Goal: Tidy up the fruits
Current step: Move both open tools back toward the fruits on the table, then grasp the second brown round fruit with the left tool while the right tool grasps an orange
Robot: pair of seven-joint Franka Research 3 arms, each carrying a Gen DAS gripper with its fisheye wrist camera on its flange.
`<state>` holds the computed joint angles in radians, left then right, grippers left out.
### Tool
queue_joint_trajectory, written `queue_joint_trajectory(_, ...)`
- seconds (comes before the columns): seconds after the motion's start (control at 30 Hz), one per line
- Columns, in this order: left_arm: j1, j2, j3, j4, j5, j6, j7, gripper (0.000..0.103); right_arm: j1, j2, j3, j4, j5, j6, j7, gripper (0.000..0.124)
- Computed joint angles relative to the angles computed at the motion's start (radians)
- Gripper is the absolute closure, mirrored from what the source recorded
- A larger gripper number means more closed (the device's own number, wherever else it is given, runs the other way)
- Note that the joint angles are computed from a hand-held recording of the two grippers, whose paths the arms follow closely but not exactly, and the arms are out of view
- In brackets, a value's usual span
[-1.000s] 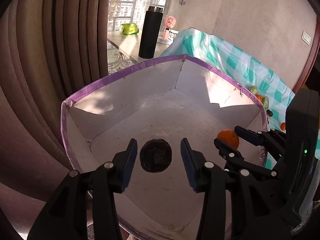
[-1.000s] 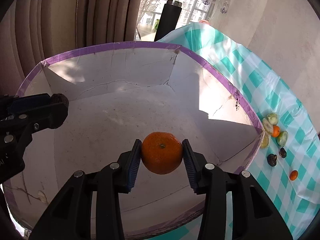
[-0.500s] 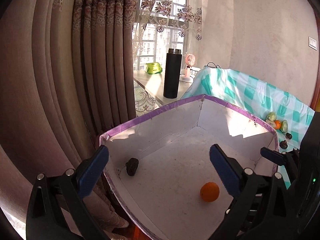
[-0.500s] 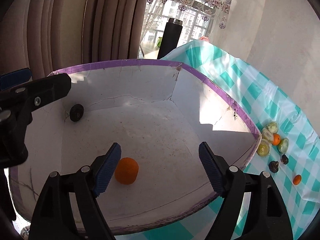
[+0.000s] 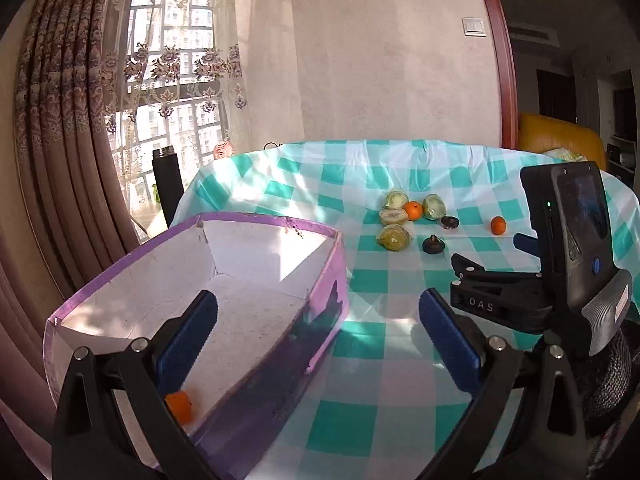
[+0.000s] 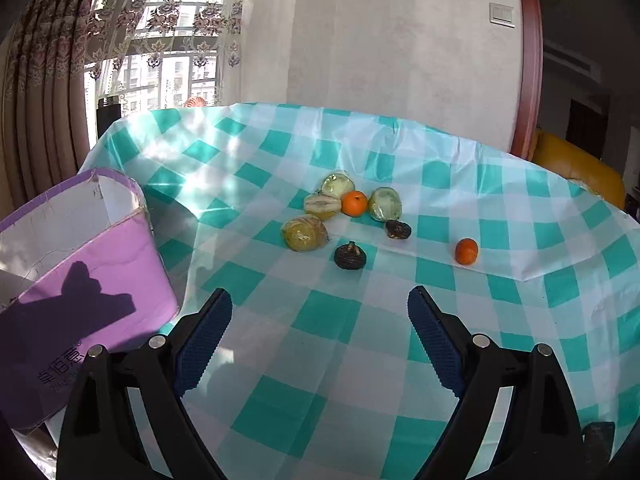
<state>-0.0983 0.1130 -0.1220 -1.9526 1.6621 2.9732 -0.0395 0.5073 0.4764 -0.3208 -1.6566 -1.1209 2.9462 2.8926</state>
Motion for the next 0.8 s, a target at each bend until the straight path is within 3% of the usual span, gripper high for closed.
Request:
queue_joint_trajectory(0.03, -0.006, 0.049, -0.012, 0.027, -0.112, 0.013, 0.122, 0.002, -0.029, 0.005, 0.022, -0.001, 0.061, -0.038, -0.044, 0.038)
queue_joint_trajectory(0.1, -0.008, 0.154, -0.045, 0.087, -0.380, 0.036, 0.390, 0.002, -0.045, 0.019, 0.006, -0.009, 0.107, -0.098, -0.030, 0.038)
queue_joint_trajectory(0.13, 0.016, 0.215, -0.092, 0.120, -0.543, 0.042, 0.544, 0.002, -0.057, 0.025, 0.003, -0.013, 0.127, -0.114, -0.015, 0.038)
queue_joint_trajectory(0.2, 0.084, 0.331, -0.209, 0.199, -0.784, 0.021, 0.772, 0.002, -0.153, 0.029, 0.064, -0.033, 0.303, -0.088, -0.078, 0.038)
queue_joint_trajectory(0.3, 0.095, 0.463, -0.265, 0.328, -0.926, -0.003, 0.879, 0.002, -0.180, 0.025, 0.049, -0.080, 0.395, 0.014, -0.067, 0.038)
queue_joint_trajectory(0.37, 0.093, 0.538, -0.289, 0.413, -0.992, -0.030, 0.938, 0.002, -0.217, 0.030, 0.089, -0.080, 0.477, 0.019, -0.138, 0.038)
queue_joint_trajectory(0.47, 0.108, 0.634, -0.341, 0.532, -1.102, -0.097, 1.027, 0.002, -0.210, 0.063, 0.081, -0.022, 0.536, -0.029, -0.198, 0.040)
queue_joint_trajectory(0.53, 0.149, 0.677, -0.404, 0.563, -1.179, -0.088, 1.100, 0.002, -0.202, 0.108, 0.069, 0.058, 0.560, -0.080, -0.259, 0.041)
queue_joint_trajectory(0.63, 0.170, 0.712, -0.442, 0.600, -1.257, -0.108, 1.159, 0.002, -0.197, 0.186, 0.039, 0.184, 0.601, -0.124, -0.322, 0.046)
queue_joint_trajectory(0.8, 0.138, 0.685, -0.383, 0.570, -1.321, -0.067, 1.149, 0.002, -0.282, 0.376, 0.086, 0.511, 0.755, -0.253, -0.504, 0.051)
